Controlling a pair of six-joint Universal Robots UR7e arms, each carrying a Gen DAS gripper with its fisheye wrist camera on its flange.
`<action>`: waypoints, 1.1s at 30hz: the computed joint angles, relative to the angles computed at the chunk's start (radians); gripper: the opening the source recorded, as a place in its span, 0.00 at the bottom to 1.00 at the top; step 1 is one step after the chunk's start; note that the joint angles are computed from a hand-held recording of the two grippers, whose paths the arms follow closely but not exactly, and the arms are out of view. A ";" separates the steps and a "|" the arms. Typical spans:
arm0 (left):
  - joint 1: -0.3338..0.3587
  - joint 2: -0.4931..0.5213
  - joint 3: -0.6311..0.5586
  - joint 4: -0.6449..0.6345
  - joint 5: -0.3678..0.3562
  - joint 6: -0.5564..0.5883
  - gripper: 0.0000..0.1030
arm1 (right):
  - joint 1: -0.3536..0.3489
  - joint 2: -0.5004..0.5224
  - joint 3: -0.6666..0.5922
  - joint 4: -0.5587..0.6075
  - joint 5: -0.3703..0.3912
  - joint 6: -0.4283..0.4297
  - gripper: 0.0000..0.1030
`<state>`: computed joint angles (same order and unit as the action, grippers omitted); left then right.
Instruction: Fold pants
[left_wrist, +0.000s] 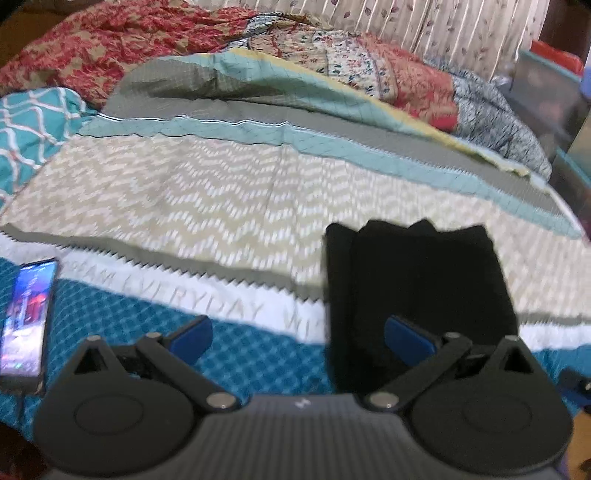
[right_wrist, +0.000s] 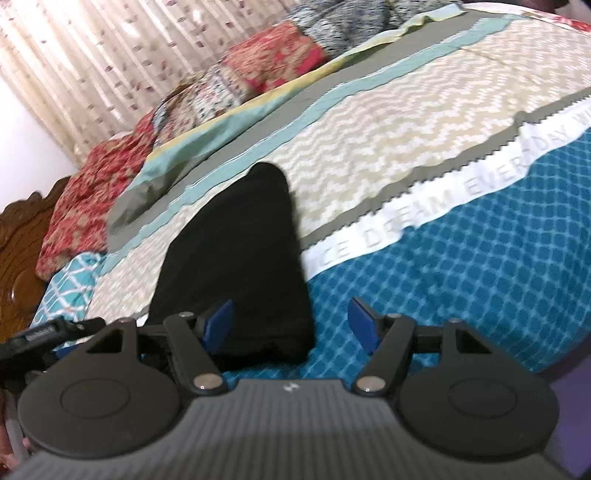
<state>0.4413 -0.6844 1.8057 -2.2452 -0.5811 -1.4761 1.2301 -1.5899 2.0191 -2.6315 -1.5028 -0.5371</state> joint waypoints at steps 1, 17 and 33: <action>0.010 0.001 0.008 -0.066 -0.007 0.048 1.00 | -0.002 0.005 -0.006 -0.005 -0.001 0.007 0.69; 0.166 0.133 0.029 -0.667 -0.359 0.331 1.00 | 0.002 0.114 -0.116 0.144 -0.013 -0.006 0.72; 0.212 0.172 0.038 -0.885 -0.467 0.381 0.99 | 0.025 0.201 -0.175 0.255 0.048 -0.095 0.70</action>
